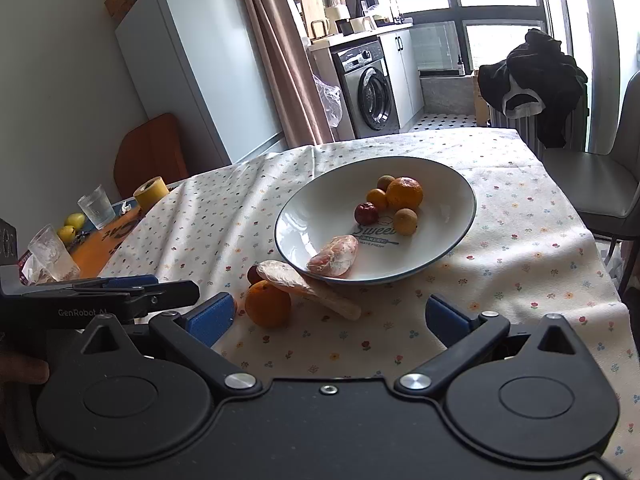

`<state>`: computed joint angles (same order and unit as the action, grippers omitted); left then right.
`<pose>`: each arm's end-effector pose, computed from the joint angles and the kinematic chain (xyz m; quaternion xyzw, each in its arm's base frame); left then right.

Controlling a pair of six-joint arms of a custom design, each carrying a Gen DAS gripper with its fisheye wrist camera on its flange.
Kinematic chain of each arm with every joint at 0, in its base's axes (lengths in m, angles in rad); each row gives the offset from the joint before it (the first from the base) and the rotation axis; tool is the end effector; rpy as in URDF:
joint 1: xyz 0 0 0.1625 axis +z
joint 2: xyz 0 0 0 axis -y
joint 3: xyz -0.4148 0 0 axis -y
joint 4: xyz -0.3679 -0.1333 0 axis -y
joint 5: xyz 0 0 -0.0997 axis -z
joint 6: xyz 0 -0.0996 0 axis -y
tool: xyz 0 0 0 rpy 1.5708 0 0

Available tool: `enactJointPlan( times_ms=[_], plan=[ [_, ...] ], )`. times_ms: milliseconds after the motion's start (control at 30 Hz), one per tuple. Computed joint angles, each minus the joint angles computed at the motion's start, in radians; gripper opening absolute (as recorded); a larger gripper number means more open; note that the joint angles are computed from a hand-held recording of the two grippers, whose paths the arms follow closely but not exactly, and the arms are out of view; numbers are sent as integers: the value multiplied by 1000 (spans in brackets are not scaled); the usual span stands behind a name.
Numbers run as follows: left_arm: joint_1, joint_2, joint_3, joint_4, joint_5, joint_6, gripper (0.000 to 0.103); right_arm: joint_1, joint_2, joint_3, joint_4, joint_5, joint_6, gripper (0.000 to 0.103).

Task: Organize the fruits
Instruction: 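Grasp the small mandarin with the left gripper while the right gripper approaches the large orange, then grasp the large orange with the right gripper while the left gripper holds the mandarin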

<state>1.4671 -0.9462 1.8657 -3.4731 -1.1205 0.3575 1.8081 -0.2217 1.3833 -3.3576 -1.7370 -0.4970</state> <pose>0.1141 -0.6106 0.2396 0.0939 0.8607 -0.4313 0.2535 0.2756 -0.6426 -0.1051 0.3166 -0.8942 0.2937 0.1180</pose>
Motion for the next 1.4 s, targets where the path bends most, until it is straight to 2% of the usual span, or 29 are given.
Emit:
enactJointPlan(
  times_ms=[33,100,200,333,467,667,733,767,1033,1400],
  plan=[
    [2,1,-1,4,0,-1,87,1,2,0,-5,-3,-1,103],
    [5,4,-2,15,-3,0,77,1,2,-1,3,-4,-5,102],
    [15,8,-12,41,-17,-13,64,3,4,-8,29,-4,-8,95],
    [21,28,-31,44,-17,-3,60,6,10,-21,59,-3,-7,88],
    [30,51,-63,64,-16,-10,51,12,19,-41,92,-5,-13,81],
    [34,82,-95,55,-3,0,46,18,32,-66,135,-1,-20,73],
    [38,84,-106,77,-4,-9,33,18,37,-75,149,-1,-17,71],
    [40,84,-107,79,-4,-16,23,17,40,-80,158,0,-15,68],
    [46,49,-69,72,-31,-31,22,18,73,-129,218,0,0,59],
    [34,14,-20,37,-22,-14,22,28,109,-182,257,-2,3,58]
  ],
)
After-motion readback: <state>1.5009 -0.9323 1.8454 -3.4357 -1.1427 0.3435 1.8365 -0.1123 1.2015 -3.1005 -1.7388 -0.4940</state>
